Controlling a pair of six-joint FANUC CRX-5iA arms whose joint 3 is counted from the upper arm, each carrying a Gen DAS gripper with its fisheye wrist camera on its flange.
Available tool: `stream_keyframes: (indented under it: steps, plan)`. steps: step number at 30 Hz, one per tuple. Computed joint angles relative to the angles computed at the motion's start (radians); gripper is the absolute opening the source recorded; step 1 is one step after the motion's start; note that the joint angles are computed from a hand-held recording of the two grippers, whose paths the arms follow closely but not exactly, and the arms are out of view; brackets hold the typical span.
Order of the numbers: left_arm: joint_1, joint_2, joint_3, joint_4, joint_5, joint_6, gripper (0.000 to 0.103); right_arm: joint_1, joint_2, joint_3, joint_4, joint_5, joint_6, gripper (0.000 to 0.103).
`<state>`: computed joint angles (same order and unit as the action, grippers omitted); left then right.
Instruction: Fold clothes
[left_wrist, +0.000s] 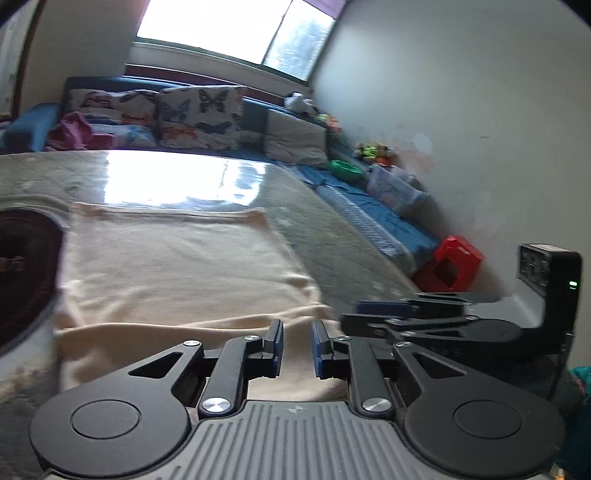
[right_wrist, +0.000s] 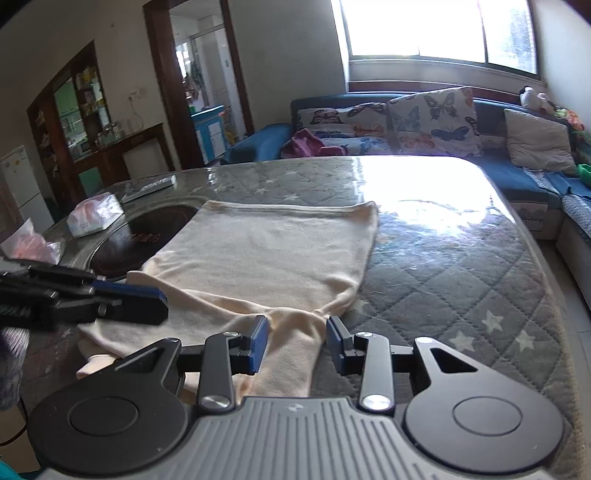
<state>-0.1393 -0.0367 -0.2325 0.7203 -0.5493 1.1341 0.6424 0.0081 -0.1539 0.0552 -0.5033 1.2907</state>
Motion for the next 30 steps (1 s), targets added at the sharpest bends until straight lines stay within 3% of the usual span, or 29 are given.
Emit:
stream_keyframes:
  steps: [8,10,11,17,22,27,30]
  plan:
    - [0.093,0.018,0.068,-0.244,-0.077,0.223,0.015,0.005,0.075,0.092,-0.117,-0.054,0.120,0.029]
    - [0.098,0.020,0.088,-0.293,-0.100,0.251,0.015,0.012,0.089,0.096,-0.093,-0.060,0.106,0.024]
    - [0.098,0.021,0.101,-0.320,-0.113,0.261,0.016,0.016,0.095,0.098,-0.081,-0.063,0.099,0.012]
    - [0.082,0.010,0.172,-0.521,-0.129,0.325,0.016,0.041,0.074,0.047,0.039,0.015,0.022,0.007]
    - [0.079,0.038,0.191,-0.538,-0.152,0.322,0.016,0.030,0.124,0.111,0.039,-0.080,0.032,0.011]
    - [0.081,0.054,0.200,-0.556,-0.165,0.326,0.017,0.051,0.063,0.022,0.149,-0.004,-0.029,0.016]
    - [0.078,0.061,0.210,-0.570,-0.170,0.339,0.017,0.043,0.057,0.057,0.030,-0.036,0.093,0.016]
